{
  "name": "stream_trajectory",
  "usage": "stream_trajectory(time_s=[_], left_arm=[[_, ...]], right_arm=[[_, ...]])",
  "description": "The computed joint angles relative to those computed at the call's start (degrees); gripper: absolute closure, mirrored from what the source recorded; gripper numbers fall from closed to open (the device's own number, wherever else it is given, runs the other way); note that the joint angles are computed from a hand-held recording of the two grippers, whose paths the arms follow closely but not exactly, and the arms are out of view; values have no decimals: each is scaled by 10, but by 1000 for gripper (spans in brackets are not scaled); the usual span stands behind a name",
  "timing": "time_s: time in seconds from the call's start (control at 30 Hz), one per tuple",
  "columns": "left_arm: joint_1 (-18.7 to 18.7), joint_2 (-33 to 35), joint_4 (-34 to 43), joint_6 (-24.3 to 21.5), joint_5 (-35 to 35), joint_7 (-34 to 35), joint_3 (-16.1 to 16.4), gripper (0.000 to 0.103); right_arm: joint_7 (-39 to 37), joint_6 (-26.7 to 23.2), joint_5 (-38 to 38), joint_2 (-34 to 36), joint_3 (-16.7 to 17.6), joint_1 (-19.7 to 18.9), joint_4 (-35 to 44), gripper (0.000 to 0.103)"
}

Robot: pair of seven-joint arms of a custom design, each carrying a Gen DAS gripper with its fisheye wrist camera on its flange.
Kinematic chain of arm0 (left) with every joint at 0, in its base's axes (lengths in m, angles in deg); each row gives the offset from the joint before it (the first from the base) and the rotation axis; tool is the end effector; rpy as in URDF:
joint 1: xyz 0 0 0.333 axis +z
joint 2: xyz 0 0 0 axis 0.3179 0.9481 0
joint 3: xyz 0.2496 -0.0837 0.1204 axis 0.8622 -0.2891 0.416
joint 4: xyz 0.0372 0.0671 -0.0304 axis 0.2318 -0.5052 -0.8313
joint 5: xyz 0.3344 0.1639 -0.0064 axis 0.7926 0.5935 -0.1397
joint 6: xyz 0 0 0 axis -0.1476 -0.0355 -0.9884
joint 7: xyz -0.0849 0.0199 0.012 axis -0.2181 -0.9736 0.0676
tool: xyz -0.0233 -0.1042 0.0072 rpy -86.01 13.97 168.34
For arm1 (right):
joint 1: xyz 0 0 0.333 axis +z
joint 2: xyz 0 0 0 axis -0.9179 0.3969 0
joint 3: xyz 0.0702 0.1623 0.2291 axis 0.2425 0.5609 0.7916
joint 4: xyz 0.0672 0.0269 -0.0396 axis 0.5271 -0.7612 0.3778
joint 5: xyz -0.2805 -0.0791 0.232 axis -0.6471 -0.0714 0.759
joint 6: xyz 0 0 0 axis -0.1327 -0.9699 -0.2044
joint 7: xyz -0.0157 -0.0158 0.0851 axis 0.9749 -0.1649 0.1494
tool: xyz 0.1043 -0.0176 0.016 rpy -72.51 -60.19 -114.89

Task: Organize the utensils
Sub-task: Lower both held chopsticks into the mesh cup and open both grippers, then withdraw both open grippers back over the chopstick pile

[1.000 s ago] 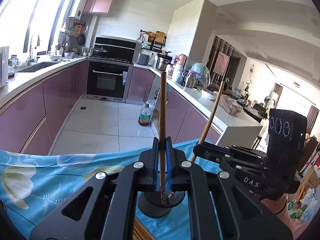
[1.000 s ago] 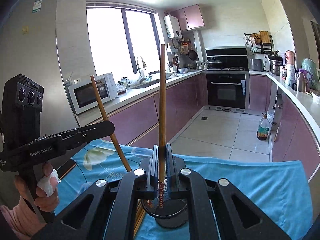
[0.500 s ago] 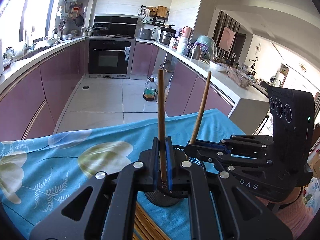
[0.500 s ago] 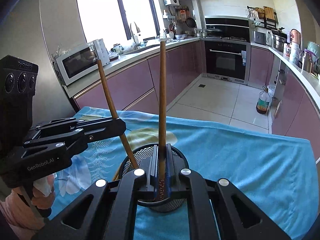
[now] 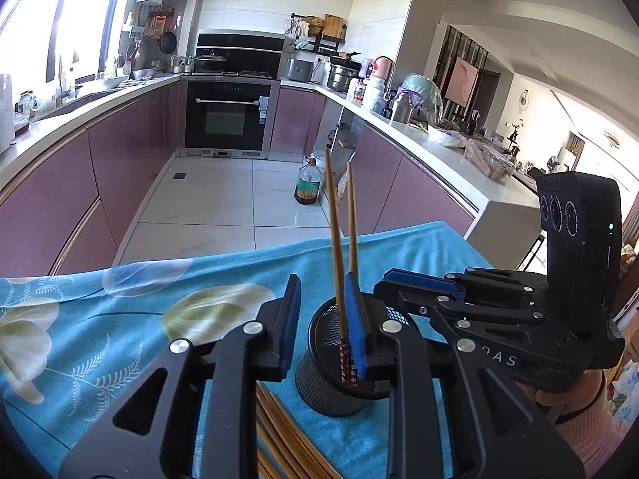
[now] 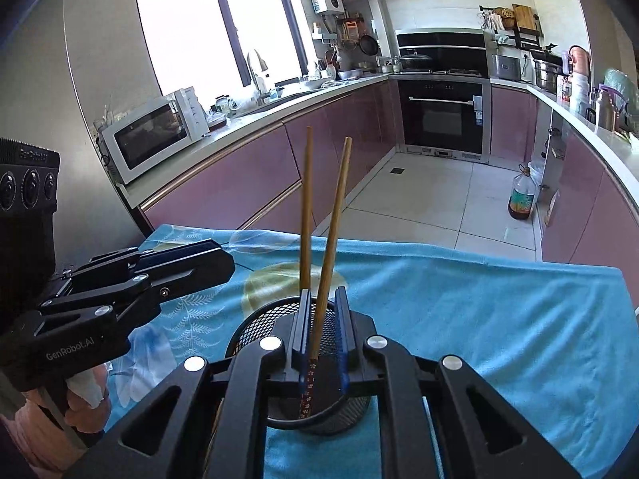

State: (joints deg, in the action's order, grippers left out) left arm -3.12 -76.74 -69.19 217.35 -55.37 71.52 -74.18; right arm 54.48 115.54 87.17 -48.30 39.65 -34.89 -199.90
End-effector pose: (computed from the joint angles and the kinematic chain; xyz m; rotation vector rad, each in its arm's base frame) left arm 0.4576 -0.2353 0.5262 -1.5109 1.9813 -1.2199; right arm 0.4489 0.2425 0.4964 -1.8379 1.2846 -0.3587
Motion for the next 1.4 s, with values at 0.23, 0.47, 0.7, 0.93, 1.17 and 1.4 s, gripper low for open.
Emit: stream_trajectory(time_s=[0.23, 0.47, 0.7, 0.93, 1.17, 1.4], left_arm=[[74, -52, -68, 40, 78, -91, -59, 72], [153, -145, -151, 46, 157, -174, -113, 61], [133, -196, -221, 4, 204, -205, -92, 57], [103, -194, -263, -27, 215, -227, -68, 57], [87, -187, -270, -35, 218, -234, -60, 57], [72, -175, -270, -36, 212, -228, -51, 57]], right_arm=[[-12, 27, 15, -22, -14, 26, -23, 79], [-75, 64, 53, -84, -82, 130, -76, 75], [-47, 55, -3, -117, -80, 159, -131, 73], [5, 0, -22, -52, -35, 133, -117, 73], [39, -12, -41, -23, 21, 89, -112, 74], [84, -26, -86, -18, 47, 53, -114, 79]])
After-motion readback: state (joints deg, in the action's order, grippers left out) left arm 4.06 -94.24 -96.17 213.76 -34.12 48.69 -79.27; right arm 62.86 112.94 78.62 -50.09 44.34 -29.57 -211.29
